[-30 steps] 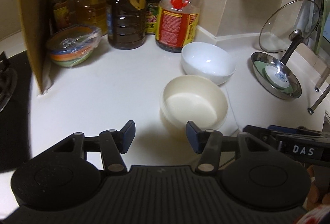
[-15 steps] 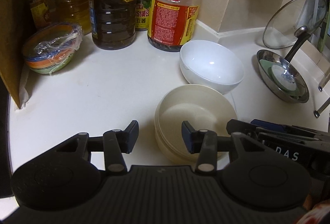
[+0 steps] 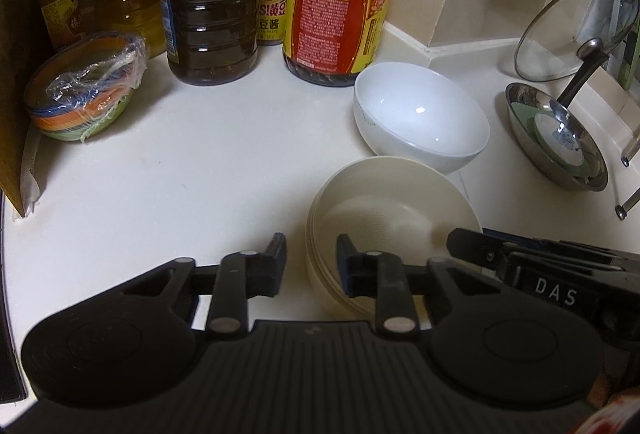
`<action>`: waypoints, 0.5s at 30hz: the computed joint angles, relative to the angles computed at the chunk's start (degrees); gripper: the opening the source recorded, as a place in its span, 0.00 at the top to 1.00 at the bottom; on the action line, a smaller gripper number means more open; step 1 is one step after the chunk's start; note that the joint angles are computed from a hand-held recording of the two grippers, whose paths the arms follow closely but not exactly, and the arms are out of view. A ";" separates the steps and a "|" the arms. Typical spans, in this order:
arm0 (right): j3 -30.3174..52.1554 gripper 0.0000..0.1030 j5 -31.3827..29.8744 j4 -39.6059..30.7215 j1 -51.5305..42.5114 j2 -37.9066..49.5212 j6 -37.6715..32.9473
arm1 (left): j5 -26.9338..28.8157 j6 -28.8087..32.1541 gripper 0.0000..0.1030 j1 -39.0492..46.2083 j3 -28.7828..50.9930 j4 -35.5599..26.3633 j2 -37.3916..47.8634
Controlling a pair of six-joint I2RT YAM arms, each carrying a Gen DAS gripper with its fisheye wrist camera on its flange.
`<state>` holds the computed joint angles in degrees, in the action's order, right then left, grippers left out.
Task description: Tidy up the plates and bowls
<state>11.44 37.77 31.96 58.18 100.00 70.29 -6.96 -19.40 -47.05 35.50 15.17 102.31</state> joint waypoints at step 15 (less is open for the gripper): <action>0.46 0.83 0.24 -7.42 4.07 -5.96 3.65 | 0.91 -0.83 0.89 0.04 -4.27 -1.73 -7.25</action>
